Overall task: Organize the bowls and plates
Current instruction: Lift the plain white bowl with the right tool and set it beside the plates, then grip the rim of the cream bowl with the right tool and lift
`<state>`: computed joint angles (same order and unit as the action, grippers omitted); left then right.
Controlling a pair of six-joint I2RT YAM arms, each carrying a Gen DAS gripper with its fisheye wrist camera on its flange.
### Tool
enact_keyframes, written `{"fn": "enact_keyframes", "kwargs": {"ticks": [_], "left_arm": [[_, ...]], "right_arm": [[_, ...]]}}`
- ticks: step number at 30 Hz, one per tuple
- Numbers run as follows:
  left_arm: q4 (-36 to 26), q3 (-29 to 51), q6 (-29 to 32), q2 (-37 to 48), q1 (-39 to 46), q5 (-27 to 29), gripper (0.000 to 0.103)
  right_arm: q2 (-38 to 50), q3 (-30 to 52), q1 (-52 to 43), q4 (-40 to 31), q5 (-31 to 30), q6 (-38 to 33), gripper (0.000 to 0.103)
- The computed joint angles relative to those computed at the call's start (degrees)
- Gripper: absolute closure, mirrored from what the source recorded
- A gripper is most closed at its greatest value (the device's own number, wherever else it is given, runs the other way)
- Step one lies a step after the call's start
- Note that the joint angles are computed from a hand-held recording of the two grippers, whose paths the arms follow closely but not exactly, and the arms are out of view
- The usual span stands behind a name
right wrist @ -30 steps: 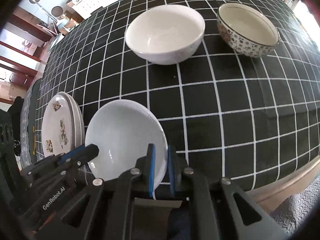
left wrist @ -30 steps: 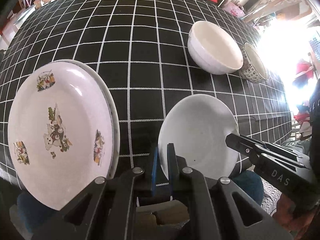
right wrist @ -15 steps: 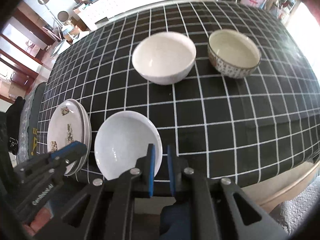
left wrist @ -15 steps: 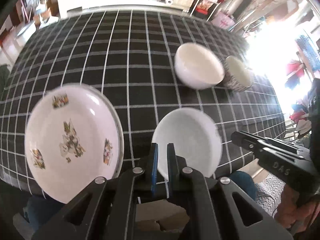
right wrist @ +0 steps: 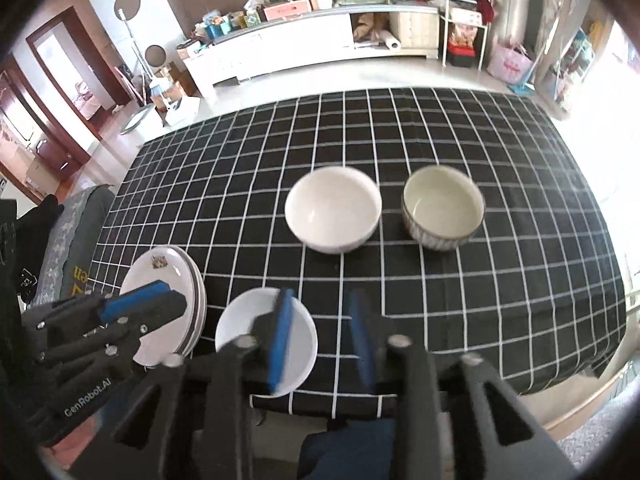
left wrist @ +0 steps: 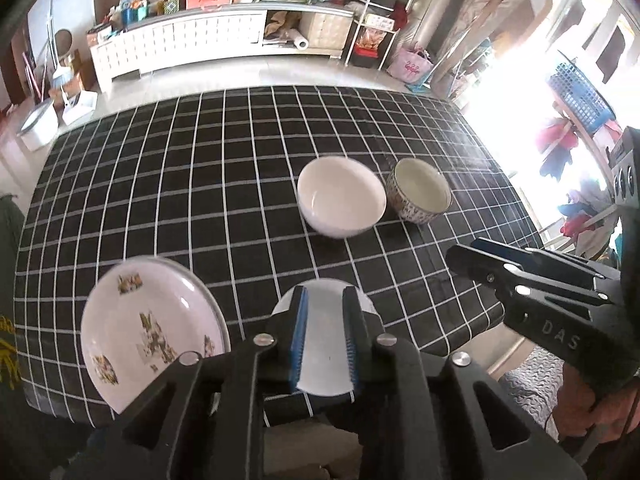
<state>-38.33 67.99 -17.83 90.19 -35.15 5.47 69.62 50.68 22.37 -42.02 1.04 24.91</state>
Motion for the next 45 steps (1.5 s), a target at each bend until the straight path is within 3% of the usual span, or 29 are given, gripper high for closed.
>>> {"fn": "enact_keyframes", "kwargs": {"ticks": [2,4,13,25,36,45], "left_arm": [[-0.89,2.00,0.52,1.00,0.14,0.06,0.084],[-1.87,4.20,1.11,2.51,0.18,-0.21,0.075],[-5.52,14.91,4.00,10.85,1.19,-1.09,0.071],[-10.28,31.93,7.43,27.81,4.33,1.12,0.071],[-13.38,43.22,7.57,40.78,6.73,3.56,0.071],[-14.80,49.05,7.26,47.97,7.34,4.22,0.071]], "right_arm": [[0.95,1.18,-0.94,-0.49,-0.49,-1.47,0.058],[1.92,2.20,-1.95,-0.83,-1.23,-2.58,0.057],[8.68,8.36,-7.30,-1.29,-2.98,-8.37,0.057],[21.55,12.92,-11.82,3.64,-4.14,-10.90,0.057],[33.38,17.63,-14.93,4.99,-9.53,-10.89,0.057],[37.02,18.45,-15.22,6.65,-8.51,-11.85,0.057]]}}
